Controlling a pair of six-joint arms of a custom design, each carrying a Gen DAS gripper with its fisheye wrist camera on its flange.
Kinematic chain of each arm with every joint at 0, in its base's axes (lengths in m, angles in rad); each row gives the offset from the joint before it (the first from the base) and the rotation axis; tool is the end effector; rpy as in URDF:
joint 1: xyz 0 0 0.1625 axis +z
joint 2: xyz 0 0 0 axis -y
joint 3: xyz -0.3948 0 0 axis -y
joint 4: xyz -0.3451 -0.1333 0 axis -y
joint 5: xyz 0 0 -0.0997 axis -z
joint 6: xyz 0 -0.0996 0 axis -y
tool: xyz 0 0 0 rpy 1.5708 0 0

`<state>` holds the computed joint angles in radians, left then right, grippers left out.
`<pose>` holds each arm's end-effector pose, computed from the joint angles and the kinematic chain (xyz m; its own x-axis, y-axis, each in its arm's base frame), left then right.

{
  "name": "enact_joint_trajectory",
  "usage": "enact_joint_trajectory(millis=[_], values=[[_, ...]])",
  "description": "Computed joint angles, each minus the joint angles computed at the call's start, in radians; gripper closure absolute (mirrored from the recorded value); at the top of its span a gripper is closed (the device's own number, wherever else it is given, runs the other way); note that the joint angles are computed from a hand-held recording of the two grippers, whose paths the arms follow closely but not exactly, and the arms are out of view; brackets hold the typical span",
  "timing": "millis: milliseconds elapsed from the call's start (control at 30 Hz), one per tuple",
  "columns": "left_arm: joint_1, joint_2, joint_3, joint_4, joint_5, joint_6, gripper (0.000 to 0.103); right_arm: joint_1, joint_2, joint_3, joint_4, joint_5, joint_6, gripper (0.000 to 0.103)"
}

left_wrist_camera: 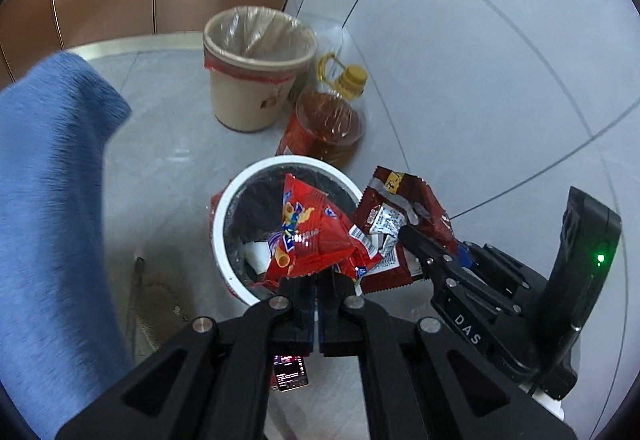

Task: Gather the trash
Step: 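Open both tools to drop the two bags into the bin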

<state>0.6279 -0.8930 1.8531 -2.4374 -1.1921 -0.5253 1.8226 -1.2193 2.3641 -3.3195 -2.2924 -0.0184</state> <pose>-0.3339 -0.4526 0.0859 -0.8521 0.3748 -0.3653 0.4374 0.8933 -0.1038 0.1658 -0.3735 0.2140 -0.8166 0.1615 0.5541 -0.2201 0.8003 -0.5578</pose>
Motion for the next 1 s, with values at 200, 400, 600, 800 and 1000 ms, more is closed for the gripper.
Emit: enact_joint_trajectory(millis=[200, 400, 600, 800, 1000], values=[[0.046, 0.062, -0.013, -0.050, -0.046, 0.014, 0.099, -0.076, 0.062, -0.028, -0.042, 0.023, -0.044, 0.080], [0.074, 0.079, -0.003, -0.092, -0.084, 0.014, 0.084, -0.102, 0.077, -0.024, -0.068, 0.033, -0.059, 0.067], [0.069, 0.067, 0.010, -0.124, -0.105, 0.016, 0.072, -0.084, 0.066, -0.011, -0.081, 0.010, -0.047, 0.060], [0.053, 0.031, 0.026, -0.127, -0.098, 0.005, 0.072, -0.037, 0.040, -0.010, -0.066, -0.027, -0.024, 0.059], [-0.002, -0.066, 0.069, -0.115, -0.047, -0.015, 0.072, 0.031, 0.013, -0.016, -0.043, -0.048, 0.009, 0.058]])
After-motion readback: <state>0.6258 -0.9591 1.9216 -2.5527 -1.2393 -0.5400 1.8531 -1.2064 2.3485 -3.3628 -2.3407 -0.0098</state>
